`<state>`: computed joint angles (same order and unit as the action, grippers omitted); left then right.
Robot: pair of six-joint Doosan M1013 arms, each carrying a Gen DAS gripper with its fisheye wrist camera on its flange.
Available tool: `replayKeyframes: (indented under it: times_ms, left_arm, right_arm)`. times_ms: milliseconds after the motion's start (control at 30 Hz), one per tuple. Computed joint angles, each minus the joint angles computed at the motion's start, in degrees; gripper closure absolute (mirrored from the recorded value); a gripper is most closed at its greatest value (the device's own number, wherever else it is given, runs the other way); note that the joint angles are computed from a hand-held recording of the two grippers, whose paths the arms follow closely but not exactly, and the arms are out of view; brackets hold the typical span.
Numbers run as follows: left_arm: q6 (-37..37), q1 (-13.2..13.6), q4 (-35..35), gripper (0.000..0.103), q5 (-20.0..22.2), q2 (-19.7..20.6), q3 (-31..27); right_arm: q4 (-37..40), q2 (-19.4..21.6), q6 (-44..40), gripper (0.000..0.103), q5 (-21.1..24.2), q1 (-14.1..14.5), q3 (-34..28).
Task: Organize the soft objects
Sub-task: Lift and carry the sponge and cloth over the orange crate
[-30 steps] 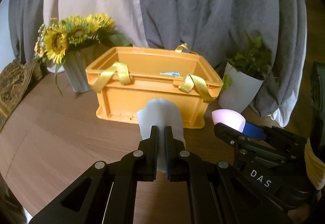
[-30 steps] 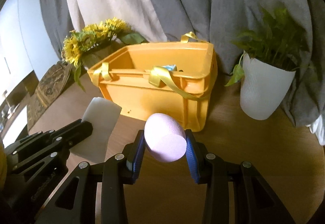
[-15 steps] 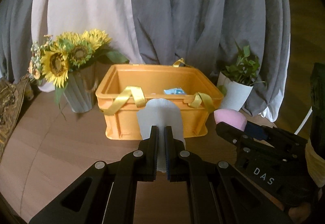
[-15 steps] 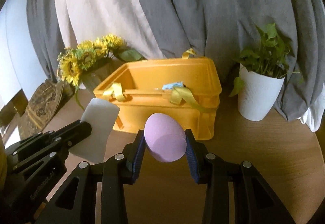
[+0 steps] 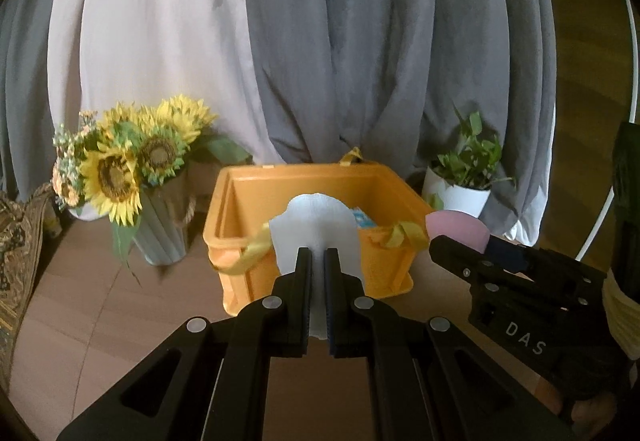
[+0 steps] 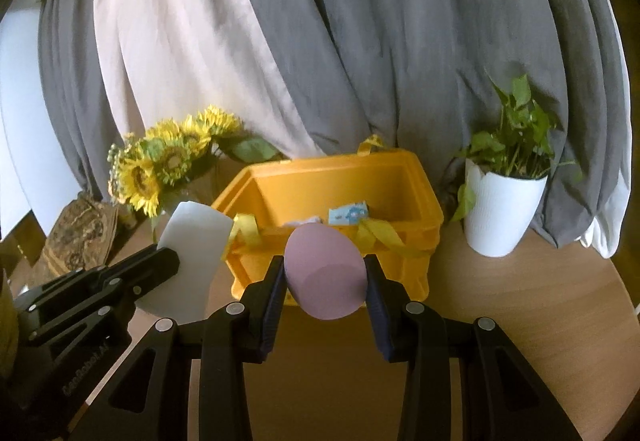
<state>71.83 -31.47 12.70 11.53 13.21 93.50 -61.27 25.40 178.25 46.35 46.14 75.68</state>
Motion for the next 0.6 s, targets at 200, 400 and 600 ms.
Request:
replayKeyframes:
  times_ms: [200, 400, 600]
  left_arm:
    - [-1.7, 0.6, 1.8, 0.095, -0.9, 1.2, -2.1]
    - [-4.2, 1.0, 5.2, 0.095, -1.5, 2.4, -4.4]
    - [-7.0, 1.2, 8.9, 0.095, -1.5, 4.0, -7.0]
  right_arm:
    - [-1.6, 0.8, -0.6, 0.063, 0.2, -0.5, -2.0]
    - [-3.4, 1.5, -1.1, 0.063, -0.3, -1.3, -3.7]
    - [-3.8, 2.4, -1.5, 0.063, -1.8, -2.7, -5.6]
